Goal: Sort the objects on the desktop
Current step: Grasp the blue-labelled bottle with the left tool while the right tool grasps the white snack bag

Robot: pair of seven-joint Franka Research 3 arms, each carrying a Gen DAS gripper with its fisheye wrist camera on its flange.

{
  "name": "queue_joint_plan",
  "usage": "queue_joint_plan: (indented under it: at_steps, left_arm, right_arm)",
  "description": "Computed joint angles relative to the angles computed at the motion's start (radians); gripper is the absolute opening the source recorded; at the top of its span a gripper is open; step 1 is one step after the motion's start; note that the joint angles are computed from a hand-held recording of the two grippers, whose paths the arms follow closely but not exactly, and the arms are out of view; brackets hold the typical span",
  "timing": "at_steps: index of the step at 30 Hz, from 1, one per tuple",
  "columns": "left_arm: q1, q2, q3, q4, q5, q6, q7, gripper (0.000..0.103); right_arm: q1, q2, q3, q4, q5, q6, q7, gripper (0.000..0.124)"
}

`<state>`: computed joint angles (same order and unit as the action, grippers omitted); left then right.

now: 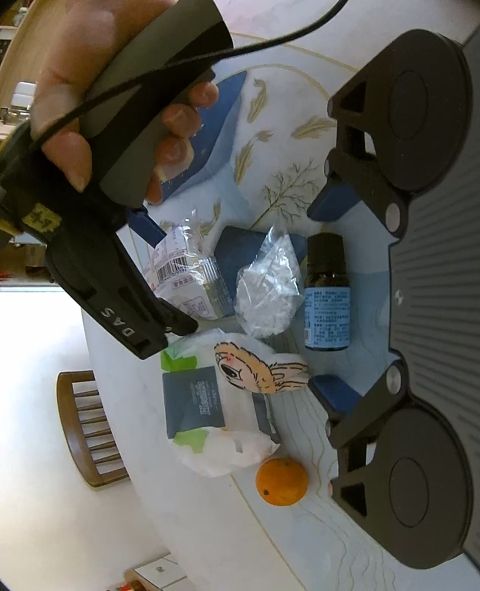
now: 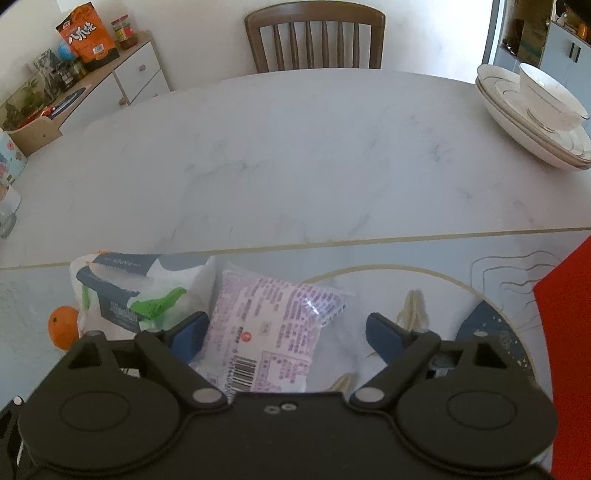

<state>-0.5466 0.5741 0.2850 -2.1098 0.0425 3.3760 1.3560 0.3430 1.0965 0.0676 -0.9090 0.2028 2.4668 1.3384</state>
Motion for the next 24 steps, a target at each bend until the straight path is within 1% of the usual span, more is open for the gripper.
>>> queue_joint_plan:
  at_steps: [1, 2, 4, 5, 6, 8, 10, 11, 12, 13, 15, 17, 24]
  left_arm:
    - [0.0, -0.002, -0.001, -0.002, 0.002, 0.002, 0.003, 0.082]
    - [-0.008, -0.003, 0.005, -0.004, 0.002, 0.003, 0.007, 0.081]
    - [-0.049, -0.001, 0.04, -0.006, -0.013, 0.002, 0.017, 0.076]
    - [-0.057, -0.002, 0.046, -0.007, -0.017, 0.0, 0.02, 0.075]
    - [-0.062, -0.003, 0.049, -0.007, -0.021, -0.005, 0.02, 0.073]
    - [-0.067, -0.006, 0.052, -0.007, -0.028, -0.014, 0.015, 0.071]
    - [-0.081, -0.008, 0.063, -0.008, -0.034, -0.024, 0.003, 0.069]
    - [-0.078, -0.011, 0.059, -0.008, -0.032, -0.027, -0.004, 0.068]
    - [-0.065, -0.016, 0.047, -0.009, -0.025, -0.029, -0.01, 0.063]
    - [-0.074, -0.017, 0.055, -0.011, -0.022, -0.032, -0.014, 0.061]
    - [-0.105, -0.017, 0.083, -0.012, -0.023, -0.044, -0.025, 0.061]
    - [-0.112, -0.021, 0.09, -0.013, -0.018, -0.053, -0.046, 0.061]
    - [-0.174, -0.035, 0.145, -0.031, 0.019, -0.079, -0.12, 0.061]
  right_arm:
    - [0.0, -0.006, 0.0, -0.012, 0.0, 0.005, -0.004, 0.084]
    - [0.002, -0.012, -0.002, -0.023, -0.004, 0.012, -0.008, 0.083]
    - [0.0, -0.026, 0.0, -0.05, -0.004, 0.027, -0.02, 0.08]
    - [-0.002, -0.032, 0.002, -0.061, -0.001, 0.032, -0.023, 0.077]
    - [-0.004, -0.038, 0.004, -0.07, 0.001, 0.033, -0.026, 0.076]
    - [-0.005, -0.045, 0.003, -0.079, 0.0, 0.031, -0.034, 0.069]
    - [-0.007, -0.064, 0.002, -0.11, -0.003, 0.042, -0.05, 0.063]
    - [-0.007, -0.076, -0.001, -0.132, -0.005, 0.052, -0.057, 0.061]
    - [-0.009, -0.089, -0.001, -0.155, -0.006, 0.061, -0.065, 0.061]
    - [-0.009, -0.096, -0.001, -0.166, -0.005, 0.066, -0.067, 0.06]
    - [-0.016, -0.115, 0.002, -0.196, 0.002, 0.071, -0.071, 0.057]
    - [-0.027, -0.138, 0.009, -0.235, 0.012, 0.083, -0.084, 0.054]
    - [-0.066, -0.235, 0.023, -0.389, 0.049, 0.132, -0.145, 0.052]
